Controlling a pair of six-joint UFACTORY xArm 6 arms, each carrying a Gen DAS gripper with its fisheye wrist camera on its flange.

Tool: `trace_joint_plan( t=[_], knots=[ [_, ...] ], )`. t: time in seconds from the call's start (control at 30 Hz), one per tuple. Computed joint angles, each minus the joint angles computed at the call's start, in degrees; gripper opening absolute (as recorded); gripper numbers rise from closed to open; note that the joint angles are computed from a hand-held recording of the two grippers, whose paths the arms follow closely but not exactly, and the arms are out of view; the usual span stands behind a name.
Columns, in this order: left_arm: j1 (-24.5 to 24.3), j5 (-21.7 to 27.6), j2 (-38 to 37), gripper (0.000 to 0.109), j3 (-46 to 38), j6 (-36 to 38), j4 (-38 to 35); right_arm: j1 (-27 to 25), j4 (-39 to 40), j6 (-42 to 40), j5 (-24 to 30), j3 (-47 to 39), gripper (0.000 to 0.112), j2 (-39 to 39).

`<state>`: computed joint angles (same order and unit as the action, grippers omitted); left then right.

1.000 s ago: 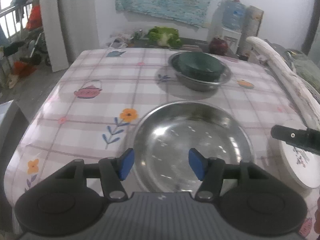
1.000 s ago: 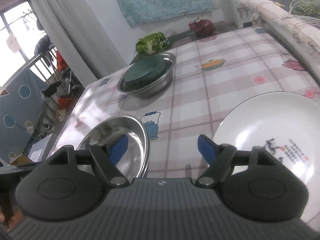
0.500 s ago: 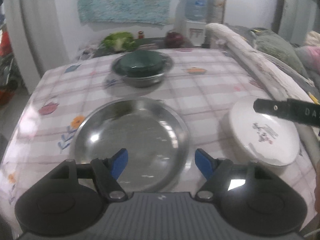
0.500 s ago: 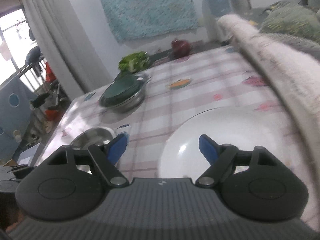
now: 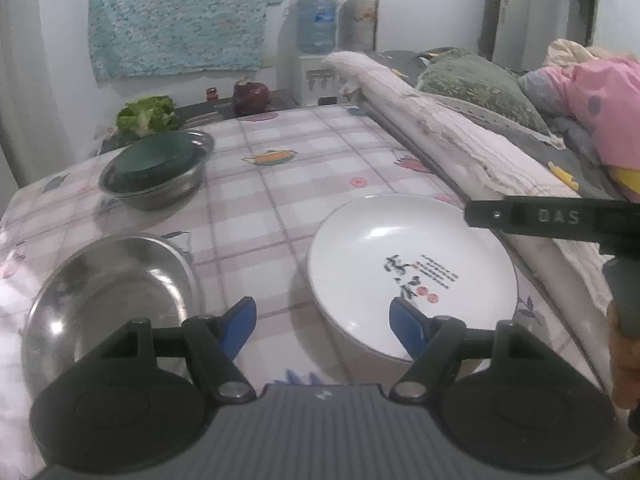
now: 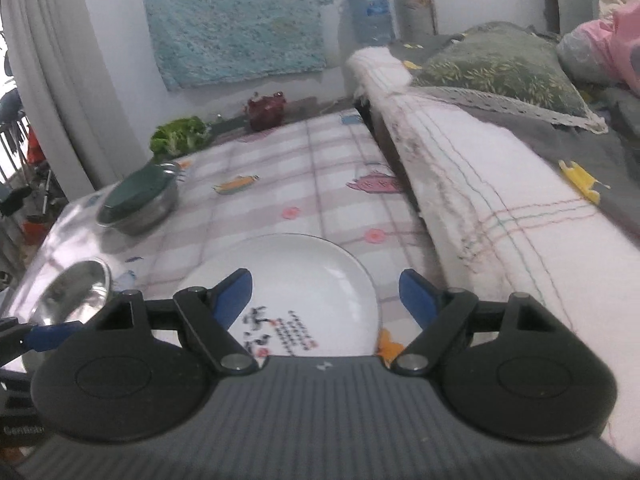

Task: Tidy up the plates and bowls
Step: 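Grasp the white calligraphy plate rim with the left tool while the right tool grasps it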

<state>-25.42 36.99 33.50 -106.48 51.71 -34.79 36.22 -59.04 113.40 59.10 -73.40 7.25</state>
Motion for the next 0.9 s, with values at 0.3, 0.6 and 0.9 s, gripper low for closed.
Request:
trace_joint_plan(
  t=[0.3, 0.6, 0.9],
  knots=[
    [-1.6, 0.9, 3.0, 0.044, -1.9, -5.6, 6.2, -3.5, 1.4, -3.7, -5.1, 0.8, 0.066, 2.0],
    [-1.7, 3.1, 5.5, 0.031, -5.3, -7.7, 7.5, -6.8, 3.4, -6.4, -9.8, 1.5, 0.033, 2.9],
    [-1.2, 3.4, 5.6, 0.028, -5.7, -8.6, 8.1, -6.3, 3.9, -5.1, -11.6, 2.6, 0.026, 2.3]
  ],
)
